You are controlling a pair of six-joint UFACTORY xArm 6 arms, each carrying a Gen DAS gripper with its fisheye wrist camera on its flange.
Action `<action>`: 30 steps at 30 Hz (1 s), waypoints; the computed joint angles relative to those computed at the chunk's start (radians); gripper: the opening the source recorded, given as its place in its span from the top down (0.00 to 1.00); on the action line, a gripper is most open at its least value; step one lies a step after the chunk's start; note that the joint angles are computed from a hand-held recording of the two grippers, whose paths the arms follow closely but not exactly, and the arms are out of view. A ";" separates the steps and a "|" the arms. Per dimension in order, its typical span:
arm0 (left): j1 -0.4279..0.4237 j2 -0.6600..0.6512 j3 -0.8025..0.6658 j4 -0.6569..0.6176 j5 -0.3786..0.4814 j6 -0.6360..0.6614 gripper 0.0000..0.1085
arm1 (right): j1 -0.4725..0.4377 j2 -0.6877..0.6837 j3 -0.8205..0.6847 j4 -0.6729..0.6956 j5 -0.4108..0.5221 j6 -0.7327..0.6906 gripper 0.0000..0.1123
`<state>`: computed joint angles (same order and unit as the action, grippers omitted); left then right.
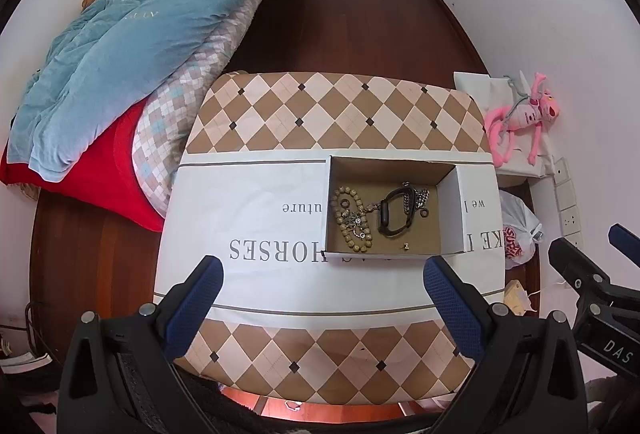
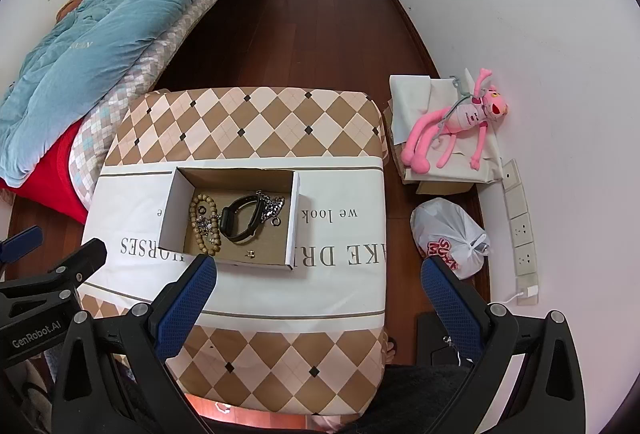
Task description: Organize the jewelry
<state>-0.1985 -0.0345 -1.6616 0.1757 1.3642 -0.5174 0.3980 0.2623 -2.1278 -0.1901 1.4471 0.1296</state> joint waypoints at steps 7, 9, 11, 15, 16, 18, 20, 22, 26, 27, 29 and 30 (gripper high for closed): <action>-0.003 -0.011 0.011 0.009 0.002 -0.009 0.06 | 0.000 0.001 -0.002 0.003 0.005 0.000 0.08; -0.003 -0.011 0.011 0.012 0.005 -0.011 0.06 | 0.002 -0.007 0.007 0.000 0.002 0.000 0.08; -0.003 -0.014 0.014 0.011 0.003 -0.010 0.06 | 0.002 -0.005 0.004 0.004 0.005 -0.001 0.08; -0.002 -0.017 0.017 0.011 0.004 -0.011 0.06 | 0.011 -0.019 0.021 0.003 0.003 0.000 0.08; -0.003 -0.019 0.019 0.014 0.003 -0.011 0.06 | 0.010 -0.019 0.021 0.005 0.003 0.002 0.08; -0.003 -0.020 0.020 0.016 0.003 -0.010 0.06 | 0.011 -0.022 0.024 0.004 0.003 0.000 0.08; -0.003 -0.021 0.021 0.016 0.001 -0.013 0.06 | 0.013 -0.024 0.027 0.005 0.003 0.000 0.08; -0.004 -0.026 0.024 0.016 0.001 -0.012 0.06 | 0.013 -0.026 0.029 0.007 0.004 0.001 0.08; -0.004 -0.027 0.024 0.016 0.002 -0.013 0.06 | 0.014 -0.026 0.028 0.005 0.005 0.001 0.08; -0.003 -0.027 0.025 0.015 0.001 -0.011 0.06 | 0.013 -0.023 0.026 0.005 0.004 0.000 0.08; -0.004 -0.033 0.028 0.014 0.003 -0.010 0.06 | 0.013 -0.025 0.026 0.008 0.006 0.001 0.08; -0.004 -0.035 0.030 0.014 0.001 -0.010 0.06 | 0.014 -0.026 0.026 0.006 0.005 0.002 0.08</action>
